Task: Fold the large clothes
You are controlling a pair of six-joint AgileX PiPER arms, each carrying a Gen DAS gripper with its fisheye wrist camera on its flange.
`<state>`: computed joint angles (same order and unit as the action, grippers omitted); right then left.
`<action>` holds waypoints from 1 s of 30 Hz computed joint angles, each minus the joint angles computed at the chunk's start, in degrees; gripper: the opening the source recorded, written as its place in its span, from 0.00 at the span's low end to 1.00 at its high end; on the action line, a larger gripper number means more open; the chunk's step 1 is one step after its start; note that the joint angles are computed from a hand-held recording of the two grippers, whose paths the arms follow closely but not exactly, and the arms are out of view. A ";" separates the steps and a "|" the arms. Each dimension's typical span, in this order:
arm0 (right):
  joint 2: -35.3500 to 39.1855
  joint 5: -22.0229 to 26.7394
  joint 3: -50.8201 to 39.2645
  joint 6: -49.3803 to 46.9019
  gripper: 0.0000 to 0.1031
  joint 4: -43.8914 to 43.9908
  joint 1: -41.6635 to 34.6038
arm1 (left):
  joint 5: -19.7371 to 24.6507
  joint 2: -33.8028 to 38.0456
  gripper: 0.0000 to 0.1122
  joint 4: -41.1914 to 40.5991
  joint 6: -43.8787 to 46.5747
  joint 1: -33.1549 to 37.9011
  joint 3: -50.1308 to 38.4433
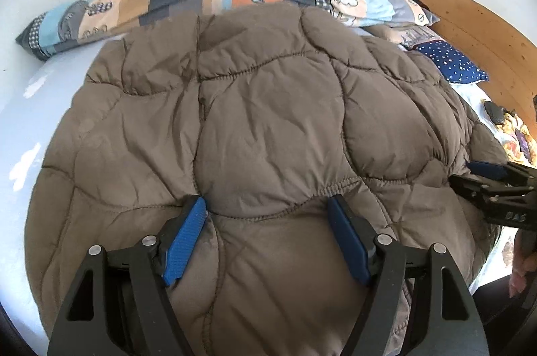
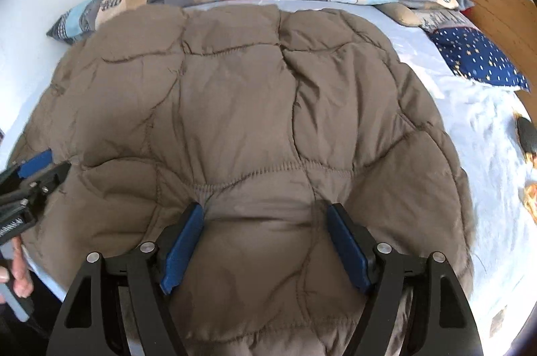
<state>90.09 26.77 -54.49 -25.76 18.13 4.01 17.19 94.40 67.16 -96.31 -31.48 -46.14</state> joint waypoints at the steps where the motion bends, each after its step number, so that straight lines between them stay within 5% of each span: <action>1: -1.13 0.52 0.54 -0.90 0.78 1.01 -0.46 | 0.98 -0.47 0.69 0.83 -1.10 -0.67 0.31; 6: -9.59 2.59 5.39 -6.42 0.78 8.01 -3.13 | 5.11 -5.09 0.71 -1.73 -2.32 -4.37 2.61; 11: -17.05 4.43 10.01 -6.66 0.78 8.98 -3.42 | 14.21 -9.78 0.72 -8.02 -3.04 -12.29 3.67; 15: -16.97 2.47 12.18 3.70 0.79 -1.26 1.67 | 19.77 -8.84 0.77 -8.61 -5.74 -18.09 3.24; 20: -13.57 -0.07 12.89 20.00 0.87 -19.78 9.15 | 21.37 -6.41 0.81 -9.66 -3.49 -18.71 1.89; 23: -17.10 0.55 13.40 14.37 0.87 -13.02 6.93 | 23.83 -8.28 0.80 -9.90 -3.60 -20.59 1.51; 26: -26.41 -0.10 15.76 14.56 0.87 -10.03 4.31 | 32.23 -11.29 0.81 -10.02 -4.88 -25.52 -0.08; 30: -42.39 0.51 20.09 30.53 0.90 -23.43 7.97 | 47.86 -14.60 0.92 -7.77 -9.28 -36.45 -3.06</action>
